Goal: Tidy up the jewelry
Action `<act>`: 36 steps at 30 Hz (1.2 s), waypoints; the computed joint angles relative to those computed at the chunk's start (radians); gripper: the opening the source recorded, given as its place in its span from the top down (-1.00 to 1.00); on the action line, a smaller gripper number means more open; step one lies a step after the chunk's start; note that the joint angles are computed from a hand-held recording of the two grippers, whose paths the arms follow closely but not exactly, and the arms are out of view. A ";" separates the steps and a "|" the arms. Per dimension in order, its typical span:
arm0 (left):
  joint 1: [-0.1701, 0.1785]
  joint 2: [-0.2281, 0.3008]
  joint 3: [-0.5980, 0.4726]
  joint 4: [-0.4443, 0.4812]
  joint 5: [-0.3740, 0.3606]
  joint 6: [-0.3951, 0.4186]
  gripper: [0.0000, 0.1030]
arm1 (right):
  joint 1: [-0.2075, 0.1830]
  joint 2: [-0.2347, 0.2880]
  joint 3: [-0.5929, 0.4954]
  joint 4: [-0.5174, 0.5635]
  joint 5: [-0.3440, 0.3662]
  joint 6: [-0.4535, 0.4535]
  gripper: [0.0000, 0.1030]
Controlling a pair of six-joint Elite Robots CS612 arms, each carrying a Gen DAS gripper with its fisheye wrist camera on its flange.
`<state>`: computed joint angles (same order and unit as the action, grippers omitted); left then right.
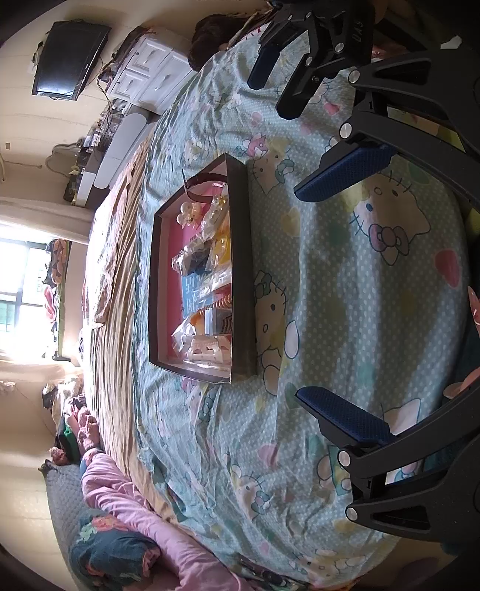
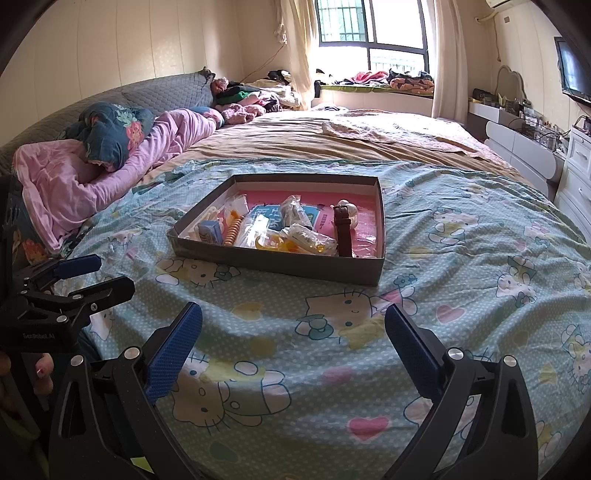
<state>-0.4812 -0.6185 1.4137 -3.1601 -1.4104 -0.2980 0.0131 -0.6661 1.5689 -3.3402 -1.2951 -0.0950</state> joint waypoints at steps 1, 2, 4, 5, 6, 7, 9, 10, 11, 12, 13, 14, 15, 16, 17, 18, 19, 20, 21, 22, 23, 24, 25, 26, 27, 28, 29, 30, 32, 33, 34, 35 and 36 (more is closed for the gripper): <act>0.000 -0.001 0.001 0.001 0.000 -0.001 -0.82 | 0.001 0.001 -0.001 0.002 0.000 -0.001 -0.91; 0.001 -0.002 0.001 0.001 -0.002 -0.001 -0.82 | 0.001 0.001 -0.001 0.003 -0.001 -0.001 -0.91; 0.000 -0.001 0.000 0.002 0.000 0.000 -0.82 | 0.001 0.001 -0.002 0.002 -0.001 0.000 -0.91; 0.000 -0.001 0.000 0.001 0.002 0.000 -0.82 | 0.001 0.001 -0.002 0.004 -0.001 -0.001 -0.91; 0.000 -0.001 0.000 0.001 0.002 0.000 -0.82 | 0.001 0.001 -0.001 0.003 -0.002 -0.002 -0.91; 0.001 -0.002 0.000 0.001 0.001 0.001 -0.82 | 0.001 0.001 -0.001 0.003 -0.002 -0.002 -0.91; 0.000 -0.001 0.000 0.001 0.000 -0.001 -0.82 | 0.002 0.002 -0.002 0.004 -0.003 -0.003 -0.91; 0.001 -0.001 0.000 0.002 -0.002 -0.001 -0.82 | 0.002 0.002 -0.002 0.004 -0.004 -0.003 -0.91; 0.001 -0.001 -0.001 0.004 -0.002 -0.003 -0.82 | 0.001 0.003 -0.002 0.004 -0.004 -0.002 -0.91; 0.002 -0.001 -0.001 0.005 -0.004 -0.004 -0.82 | 0.001 0.003 -0.003 0.004 -0.004 -0.003 -0.91; 0.004 -0.001 -0.001 0.004 -0.011 -0.005 -0.82 | 0.001 0.003 -0.003 0.005 -0.006 -0.005 -0.91; 0.003 0.000 -0.002 0.004 -0.013 -0.007 -0.82 | 0.001 0.004 -0.003 0.006 -0.010 -0.005 -0.91; 0.005 0.000 -0.003 0.007 -0.019 -0.008 -0.82 | 0.000 0.005 -0.004 0.007 -0.014 -0.003 -0.91; 0.006 0.001 -0.003 0.007 -0.020 -0.012 -0.82 | 0.000 0.006 -0.005 0.009 -0.017 -0.003 -0.91; 0.006 0.001 -0.004 0.008 -0.022 -0.016 -0.82 | 0.000 0.007 -0.007 0.011 -0.024 -0.003 -0.91; 0.007 0.002 -0.005 0.011 -0.022 -0.019 -0.82 | -0.001 0.008 -0.008 0.013 -0.033 0.000 -0.91; 0.008 0.002 -0.007 0.017 -0.018 -0.027 -0.82 | -0.002 0.010 -0.011 0.015 -0.038 0.002 -0.91; 0.008 0.003 -0.009 0.027 -0.009 -0.035 -0.82 | -0.003 0.012 -0.015 0.016 -0.047 0.005 -0.91; 0.008 0.003 -0.015 0.046 0.007 -0.044 -0.82 | -0.003 0.015 -0.018 0.017 -0.063 0.009 -0.91; 0.008 0.004 -0.018 0.060 0.021 -0.054 -0.82 | -0.005 0.018 -0.023 0.021 -0.077 0.012 -0.91; 0.009 0.006 -0.022 0.069 0.030 -0.066 -0.82 | -0.006 0.022 -0.029 0.023 -0.092 0.017 -0.91; 0.011 0.006 -0.024 0.076 0.035 -0.082 -0.82 | -0.009 0.026 -0.036 0.020 -0.113 0.028 -0.91; 0.014 0.007 -0.029 0.092 0.044 -0.102 -0.82 | -0.013 0.031 -0.044 0.023 -0.130 0.040 -0.91; 0.016 0.007 -0.032 0.104 0.057 -0.120 -0.82 | -0.017 0.035 -0.052 0.027 -0.146 0.049 -0.91; 0.019 0.008 -0.036 0.111 0.074 -0.132 -0.82 | -0.022 0.041 -0.062 0.030 -0.170 0.064 -0.91; 0.021 0.009 -0.039 0.112 0.089 -0.138 -0.82 | -0.029 0.047 -0.075 0.039 -0.192 0.079 -0.91; 0.026 0.012 -0.045 0.113 0.106 -0.146 -0.82 | -0.034 0.052 -0.086 0.052 -0.210 0.092 -0.91; 0.031 0.015 -0.054 0.123 0.120 -0.156 -0.82 | -0.043 0.059 -0.100 0.061 -0.229 0.113 -0.91; 0.044 0.025 -0.085 0.174 0.158 -0.184 -0.82 | -0.058 0.072 -0.133 0.099 -0.269 0.149 -0.91; 0.051 0.032 -0.105 0.203 0.174 -0.198 -0.82 | -0.066 0.080 -0.147 0.109 -0.282 0.164 -0.91; 0.063 0.042 -0.133 0.241 0.192 -0.219 -0.82 | -0.074 0.088 -0.165 0.123 -0.302 0.174 -0.91; 0.076 0.055 -0.164 0.285 0.204 -0.237 -0.82 | -0.081 0.097 -0.189 0.151 -0.328 0.179 -0.91; 0.087 0.067 -0.190 0.318 0.209 -0.247 -0.82 | -0.089 0.109 -0.215 0.177 -0.357 0.189 -0.91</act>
